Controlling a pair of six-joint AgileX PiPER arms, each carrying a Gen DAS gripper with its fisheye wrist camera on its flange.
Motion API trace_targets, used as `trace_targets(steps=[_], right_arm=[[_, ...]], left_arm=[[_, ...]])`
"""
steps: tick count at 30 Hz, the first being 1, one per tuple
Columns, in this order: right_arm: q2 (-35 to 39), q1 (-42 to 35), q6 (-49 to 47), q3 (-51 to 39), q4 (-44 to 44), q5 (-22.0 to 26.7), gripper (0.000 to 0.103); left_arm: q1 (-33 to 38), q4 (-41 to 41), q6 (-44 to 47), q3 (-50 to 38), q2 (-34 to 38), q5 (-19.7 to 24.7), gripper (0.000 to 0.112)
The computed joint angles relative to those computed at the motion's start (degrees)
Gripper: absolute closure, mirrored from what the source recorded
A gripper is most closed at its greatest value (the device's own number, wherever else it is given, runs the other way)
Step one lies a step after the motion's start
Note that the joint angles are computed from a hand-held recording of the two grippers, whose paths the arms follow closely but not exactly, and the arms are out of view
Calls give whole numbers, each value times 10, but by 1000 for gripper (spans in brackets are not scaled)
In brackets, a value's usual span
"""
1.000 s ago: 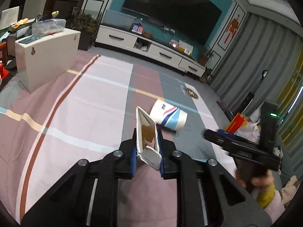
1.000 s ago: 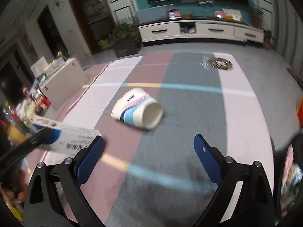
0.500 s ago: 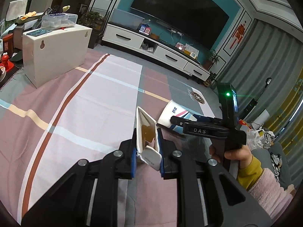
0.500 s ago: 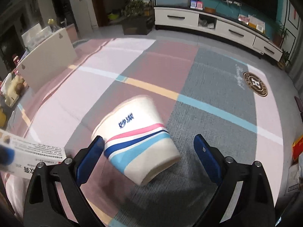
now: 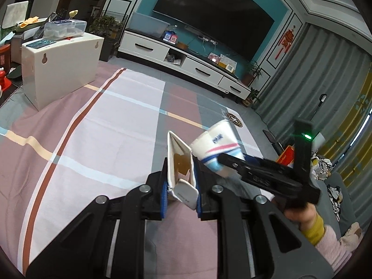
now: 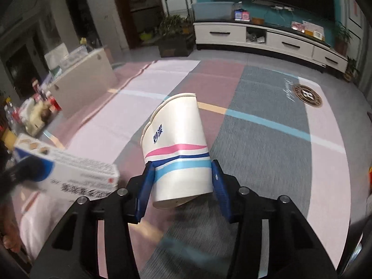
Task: Collect trash
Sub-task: 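Carry the paper cup and toothpaste box over the black bin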
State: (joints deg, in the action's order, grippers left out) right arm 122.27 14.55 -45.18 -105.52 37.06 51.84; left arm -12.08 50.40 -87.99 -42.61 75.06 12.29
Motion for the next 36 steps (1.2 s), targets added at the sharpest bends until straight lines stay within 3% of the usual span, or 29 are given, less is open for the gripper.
trace_targets(steps=[3, 7, 13, 21, 29, 36], right_arm=[[-79, -22, -39, 119, 44, -46, 53], [-179, -61, -60, 255, 62, -80, 53], [-268, -144, -84, 357, 64, -64, 53], [-336, -246, -114, 408, 90, -12, 53], [-365, -349, -155, 398, 147, 48, 53], [-353, -446, -179, 370, 184, 93, 53]], left_arm=[[-4, 11, -8, -1, 3, -3, 93], [-41, 5, 3, -18, 13, 28, 93], [-146, 28, -20, -71, 30, 143, 93], [-286, 24, -2, -162, 58, 297, 93], [-368, 22, 40, -263, 105, 382, 93], [-405, 14, 97, -368, 169, 424, 93]])
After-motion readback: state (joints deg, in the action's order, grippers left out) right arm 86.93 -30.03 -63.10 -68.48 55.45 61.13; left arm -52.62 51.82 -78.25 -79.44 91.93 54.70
